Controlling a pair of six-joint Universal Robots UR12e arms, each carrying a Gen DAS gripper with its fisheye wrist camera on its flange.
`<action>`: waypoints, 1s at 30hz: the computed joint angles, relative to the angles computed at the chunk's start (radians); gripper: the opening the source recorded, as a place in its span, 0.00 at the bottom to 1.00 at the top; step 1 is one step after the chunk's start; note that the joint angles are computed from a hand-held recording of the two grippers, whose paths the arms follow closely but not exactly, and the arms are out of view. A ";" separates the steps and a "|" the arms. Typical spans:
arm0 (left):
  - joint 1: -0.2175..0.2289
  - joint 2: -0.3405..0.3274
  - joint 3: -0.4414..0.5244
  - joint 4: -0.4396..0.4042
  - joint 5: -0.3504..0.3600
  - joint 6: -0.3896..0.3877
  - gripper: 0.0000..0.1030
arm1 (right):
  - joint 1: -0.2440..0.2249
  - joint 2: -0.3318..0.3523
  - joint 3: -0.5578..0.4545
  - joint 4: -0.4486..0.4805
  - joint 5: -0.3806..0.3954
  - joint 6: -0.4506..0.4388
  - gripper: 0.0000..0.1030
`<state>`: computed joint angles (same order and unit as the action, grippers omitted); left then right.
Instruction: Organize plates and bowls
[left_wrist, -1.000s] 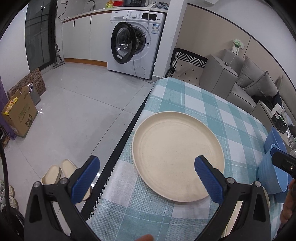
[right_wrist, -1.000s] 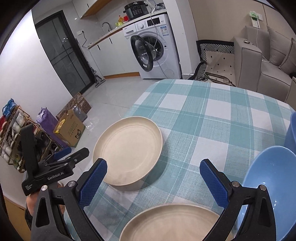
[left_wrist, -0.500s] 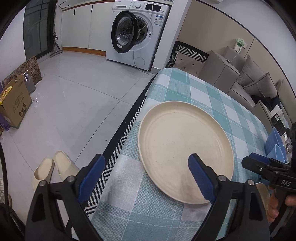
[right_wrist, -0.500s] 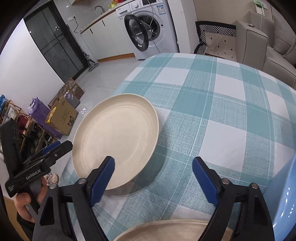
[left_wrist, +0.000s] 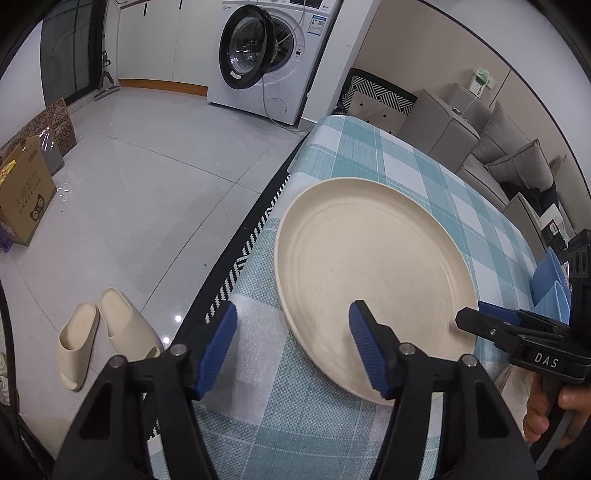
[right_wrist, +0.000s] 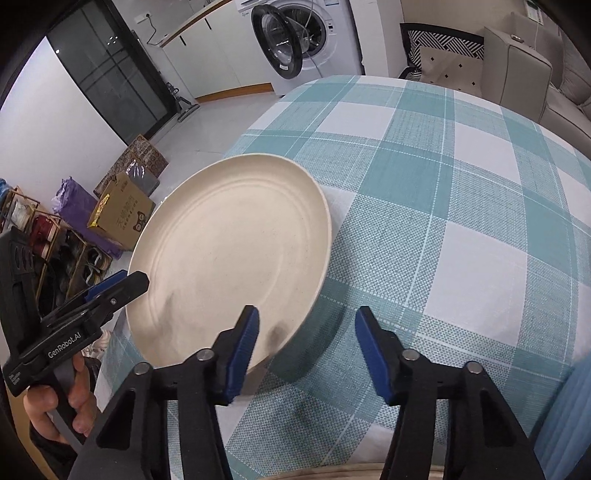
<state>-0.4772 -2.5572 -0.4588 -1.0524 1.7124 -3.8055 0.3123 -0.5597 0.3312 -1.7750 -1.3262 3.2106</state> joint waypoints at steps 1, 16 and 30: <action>0.000 0.000 -0.001 0.000 -0.003 -0.001 0.54 | 0.001 0.004 -0.008 0.006 0.000 -0.003 0.50; -0.002 -0.005 0.000 -0.006 0.003 0.021 0.23 | 0.011 0.001 0.000 0.002 -0.017 -0.038 0.29; -0.015 -0.032 0.060 -0.049 0.047 0.082 0.18 | 0.021 -0.030 0.058 -0.051 -0.068 -0.060 0.23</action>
<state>-0.4922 -2.5892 -0.3990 -1.1014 1.7597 -3.7235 0.3333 -0.5893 0.3889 -1.8264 -1.3944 3.1510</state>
